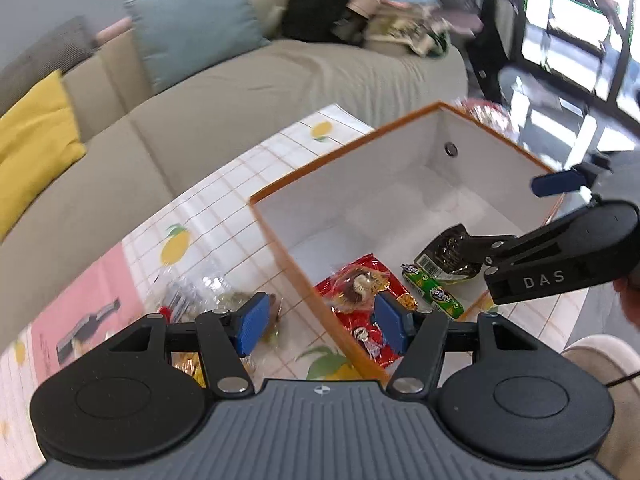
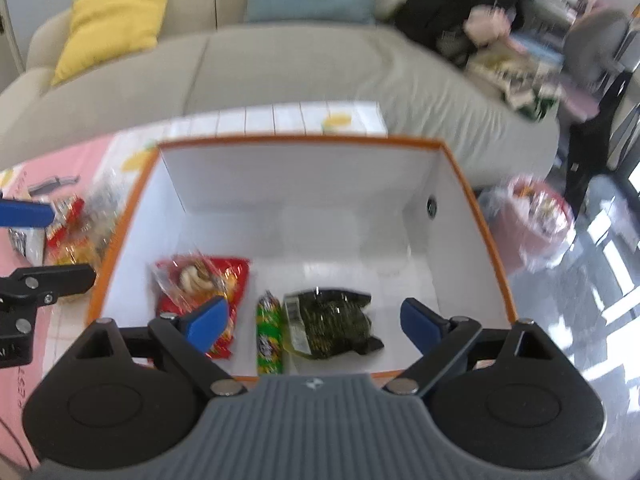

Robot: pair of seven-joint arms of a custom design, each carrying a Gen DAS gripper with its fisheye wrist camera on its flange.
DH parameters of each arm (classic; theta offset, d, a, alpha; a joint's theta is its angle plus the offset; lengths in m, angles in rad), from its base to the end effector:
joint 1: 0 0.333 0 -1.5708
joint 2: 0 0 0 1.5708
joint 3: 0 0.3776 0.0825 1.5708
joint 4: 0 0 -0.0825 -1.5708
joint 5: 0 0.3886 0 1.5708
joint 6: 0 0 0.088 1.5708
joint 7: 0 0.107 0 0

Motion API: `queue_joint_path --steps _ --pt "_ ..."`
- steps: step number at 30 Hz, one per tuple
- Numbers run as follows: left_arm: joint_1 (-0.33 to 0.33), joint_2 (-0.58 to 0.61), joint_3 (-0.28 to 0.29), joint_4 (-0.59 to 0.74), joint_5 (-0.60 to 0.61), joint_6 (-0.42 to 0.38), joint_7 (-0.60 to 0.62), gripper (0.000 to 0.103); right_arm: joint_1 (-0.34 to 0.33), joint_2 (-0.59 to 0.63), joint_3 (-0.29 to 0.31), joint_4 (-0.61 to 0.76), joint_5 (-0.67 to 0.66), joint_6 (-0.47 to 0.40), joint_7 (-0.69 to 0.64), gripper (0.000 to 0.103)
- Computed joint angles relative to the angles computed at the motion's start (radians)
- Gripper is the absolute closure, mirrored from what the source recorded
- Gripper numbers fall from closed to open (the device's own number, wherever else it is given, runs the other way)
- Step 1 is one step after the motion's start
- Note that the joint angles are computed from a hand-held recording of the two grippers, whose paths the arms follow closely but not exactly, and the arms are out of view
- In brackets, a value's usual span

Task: Organize snacks
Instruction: 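Lift both tools out of the box and back toward the snack pile, then grasp the white chip bag with the left tool while the right tool grasps the yellow biscuit pack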

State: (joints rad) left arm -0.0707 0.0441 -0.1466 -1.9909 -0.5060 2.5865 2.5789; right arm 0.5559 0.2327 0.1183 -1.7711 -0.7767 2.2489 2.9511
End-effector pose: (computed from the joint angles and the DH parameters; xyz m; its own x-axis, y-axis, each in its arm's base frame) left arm 0.6012 -0.1220 0.5595 -0.7268 -0.6751 -0.1265 -0.4866 0.6360 -0.5989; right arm 0.5395 0.3967 0.5185 -0.2914 -0.9562 0.0258 -0.7524 0.2125 -0.6234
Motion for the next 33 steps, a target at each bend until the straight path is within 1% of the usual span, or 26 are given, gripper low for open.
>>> queue_joint_path --steps 1,3,5,8,11,13,15,20,24,29,33 --pt "0.005 -0.010 0.003 -0.012 -0.028 0.004 0.005 0.032 0.019 0.000 -0.003 0.006 -0.039 -0.023 0.043 0.006" --pt "0.017 -0.031 0.012 -0.035 -0.082 0.009 0.006 0.032 0.056 0.001 -0.005 0.012 -0.118 -0.059 0.145 0.006" --pt "0.029 -0.049 0.022 -0.056 -0.119 0.015 0.003 0.032 0.075 0.001 0.000 0.011 -0.161 -0.067 0.207 0.006" --pt "0.044 -0.073 0.036 -0.091 -0.177 0.038 -0.007 0.032 0.096 0.003 0.009 0.011 -0.211 -0.053 0.281 0.006" --pt "0.057 -0.093 0.046 -0.128 -0.211 0.085 -0.001 0.032 0.125 0.026 0.016 0.042 -0.245 -0.070 0.329 0.006" --pt "0.065 -0.104 0.054 -0.150 -0.223 0.115 0.007 0.032 0.146 0.047 0.019 0.072 -0.259 -0.084 0.338 0.006" --pt "0.077 -0.115 0.065 -0.168 -0.236 0.127 0.010 0.032 0.166 0.074 0.019 0.108 -0.264 -0.097 0.334 0.006" --pt "0.106 -0.125 0.089 -0.190 -0.258 0.127 0.016 0.032 0.222 0.140 0.007 0.190 -0.286 -0.105 0.311 0.006" --pt "0.129 -0.119 0.105 -0.196 -0.284 0.125 0.036 0.031 0.238 0.198 -0.004 0.260 -0.257 -0.051 0.226 0.006" --pt "0.161 -0.092 0.116 -0.184 -0.303 0.121 0.031 0.030 0.265 0.272 -0.035 0.357 -0.223 -0.009 0.141 0.006" --pt "0.183 -0.060 0.120 -0.163 -0.328 0.123 0.038 0.030 0.283 0.339 -0.061 0.449 -0.187 -0.002 0.042 0.006"
